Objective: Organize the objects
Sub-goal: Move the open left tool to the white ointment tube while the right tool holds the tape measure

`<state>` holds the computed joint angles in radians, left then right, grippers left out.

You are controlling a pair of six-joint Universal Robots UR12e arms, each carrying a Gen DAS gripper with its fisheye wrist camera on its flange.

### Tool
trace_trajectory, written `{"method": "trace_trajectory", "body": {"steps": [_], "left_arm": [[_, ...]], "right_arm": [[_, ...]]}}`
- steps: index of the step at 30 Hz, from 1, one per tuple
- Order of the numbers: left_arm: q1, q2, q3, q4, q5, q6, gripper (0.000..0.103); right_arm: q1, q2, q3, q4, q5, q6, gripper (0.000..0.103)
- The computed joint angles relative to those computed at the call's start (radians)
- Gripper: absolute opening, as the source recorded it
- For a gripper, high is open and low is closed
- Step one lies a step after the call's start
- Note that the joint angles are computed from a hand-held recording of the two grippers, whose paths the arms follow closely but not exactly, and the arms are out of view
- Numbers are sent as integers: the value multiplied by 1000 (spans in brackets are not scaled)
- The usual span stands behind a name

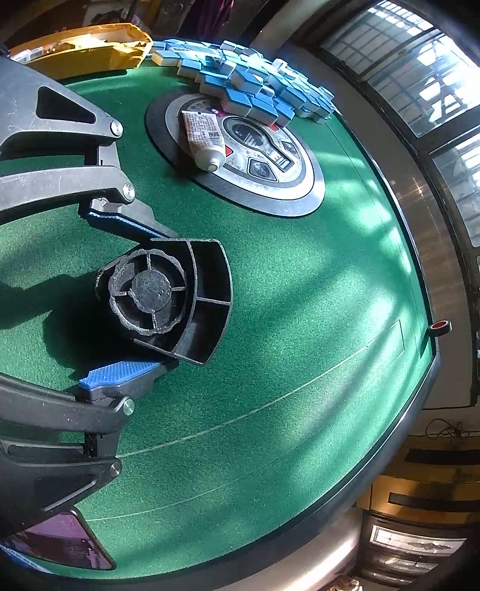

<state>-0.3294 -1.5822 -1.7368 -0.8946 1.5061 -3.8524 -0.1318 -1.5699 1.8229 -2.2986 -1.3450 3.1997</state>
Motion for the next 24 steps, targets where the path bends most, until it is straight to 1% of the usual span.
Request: {"method": "trace_trajectory", "body": {"steps": [3, 5, 7, 9, 11, 13, 15, 17, 21, 24], "left_arm": [[8, -49, 53, -36, -15, -26, 62], [4, -90, 106, -71, 16, -53, 62], [7, -129, 150, -84, 20, -91, 62], [10, -171, 198, -112, 24, -135, 62], [15, -213, 250, -148, 29, -156, 62], [11, -256, 309, -202, 88, -187, 62], [7, -298, 371, -268, 144, -191, 62], [7, -329, 419, -337, 182, -226, 62], [3, -366, 473, -387, 257, -281, 62], [1, -399, 516, -428, 280, -280, 62]], "right_arm": [[0, -9, 19, -53, -29, 13, 53], [-3, -2, 14, -46, -26, 18, 53], [-11, 3, 12, -48, -3, 36, 53], [-14, 5, 8, -45, -4, 43, 53], [-17, 4, 10, -47, -3, 60, 53], [-16, 7, 7, -43, -4, 56, 53], [-16, 7, 7, -43, -3, 58, 53], [-16, 7, 6, -41, -5, 52, 53], [-19, 10, 5, -40, 1, 51, 53], [-17, 9, 5, -41, -1, 52, 53]]}}
